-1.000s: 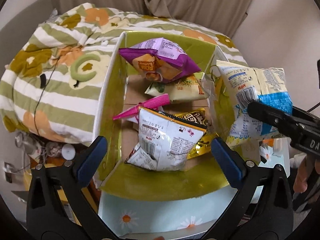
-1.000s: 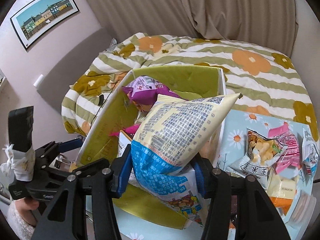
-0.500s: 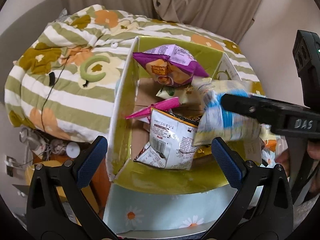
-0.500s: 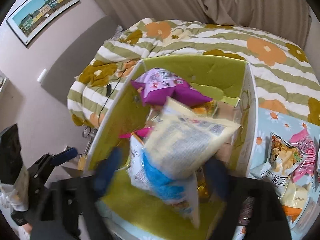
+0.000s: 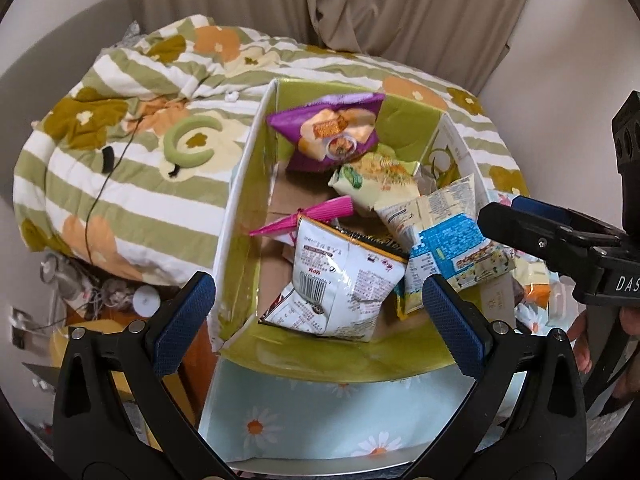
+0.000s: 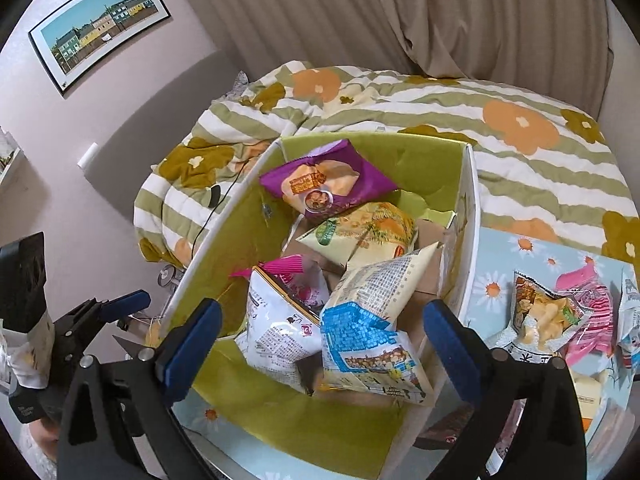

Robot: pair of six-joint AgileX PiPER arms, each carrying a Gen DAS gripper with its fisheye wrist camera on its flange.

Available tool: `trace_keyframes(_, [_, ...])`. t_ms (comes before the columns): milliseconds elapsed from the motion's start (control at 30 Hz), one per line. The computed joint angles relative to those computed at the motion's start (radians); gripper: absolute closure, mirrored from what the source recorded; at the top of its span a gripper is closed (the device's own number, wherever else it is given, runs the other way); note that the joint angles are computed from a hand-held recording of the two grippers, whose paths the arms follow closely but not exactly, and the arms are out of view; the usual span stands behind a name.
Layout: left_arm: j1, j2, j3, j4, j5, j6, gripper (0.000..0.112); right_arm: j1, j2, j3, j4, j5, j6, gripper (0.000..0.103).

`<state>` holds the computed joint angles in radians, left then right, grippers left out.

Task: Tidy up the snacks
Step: 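Lower both bags into the box and open both tools to release them, then move both tools back over the remaining snacks on the tray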

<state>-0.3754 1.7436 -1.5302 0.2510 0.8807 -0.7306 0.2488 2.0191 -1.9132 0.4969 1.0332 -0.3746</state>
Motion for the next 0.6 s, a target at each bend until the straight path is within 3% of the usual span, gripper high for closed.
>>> trace_keyframes(333, [-0.049,-0.028,-0.052,0.038,0.056,-0.030,0.010,-0.025,-0.109,0.095,-0.005,-0.034,-0.002,0.003])
trace_keyframes(600, [-0.139,-0.005,-0.157,0.077,0.059,-0.042,0.010,-0.105,-0.309,0.298,-0.017,-0.136,-0.022,0.003])
